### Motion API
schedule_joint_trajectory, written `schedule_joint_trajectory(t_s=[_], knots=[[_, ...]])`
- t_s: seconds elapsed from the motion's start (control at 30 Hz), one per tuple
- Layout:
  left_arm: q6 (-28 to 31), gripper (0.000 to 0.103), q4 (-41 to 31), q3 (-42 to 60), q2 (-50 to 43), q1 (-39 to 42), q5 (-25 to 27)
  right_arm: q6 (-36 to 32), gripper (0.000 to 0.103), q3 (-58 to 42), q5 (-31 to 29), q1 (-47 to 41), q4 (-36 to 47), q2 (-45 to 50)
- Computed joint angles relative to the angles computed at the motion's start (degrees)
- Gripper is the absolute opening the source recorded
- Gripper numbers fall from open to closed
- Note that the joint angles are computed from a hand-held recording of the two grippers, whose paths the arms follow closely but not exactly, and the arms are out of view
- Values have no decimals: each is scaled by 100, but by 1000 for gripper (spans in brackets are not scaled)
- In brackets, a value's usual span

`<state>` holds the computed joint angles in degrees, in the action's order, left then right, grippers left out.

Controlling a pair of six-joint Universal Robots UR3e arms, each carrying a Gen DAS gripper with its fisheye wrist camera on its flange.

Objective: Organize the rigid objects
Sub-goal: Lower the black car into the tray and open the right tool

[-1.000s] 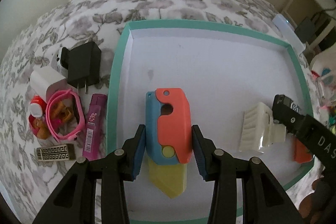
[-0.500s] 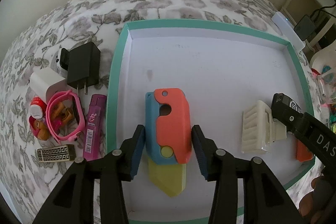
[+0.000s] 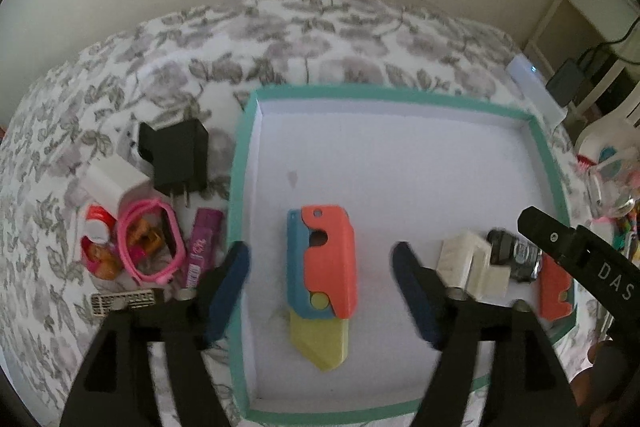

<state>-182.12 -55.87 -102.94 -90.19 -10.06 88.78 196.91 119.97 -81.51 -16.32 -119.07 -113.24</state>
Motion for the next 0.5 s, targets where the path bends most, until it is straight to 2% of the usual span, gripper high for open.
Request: schedule_joint_trajectory(t_s=[0.5], knots=[[-101, 79, -282, 224, 461, 551, 8, 111, 81, -739, -438, 576, 158, -71]])
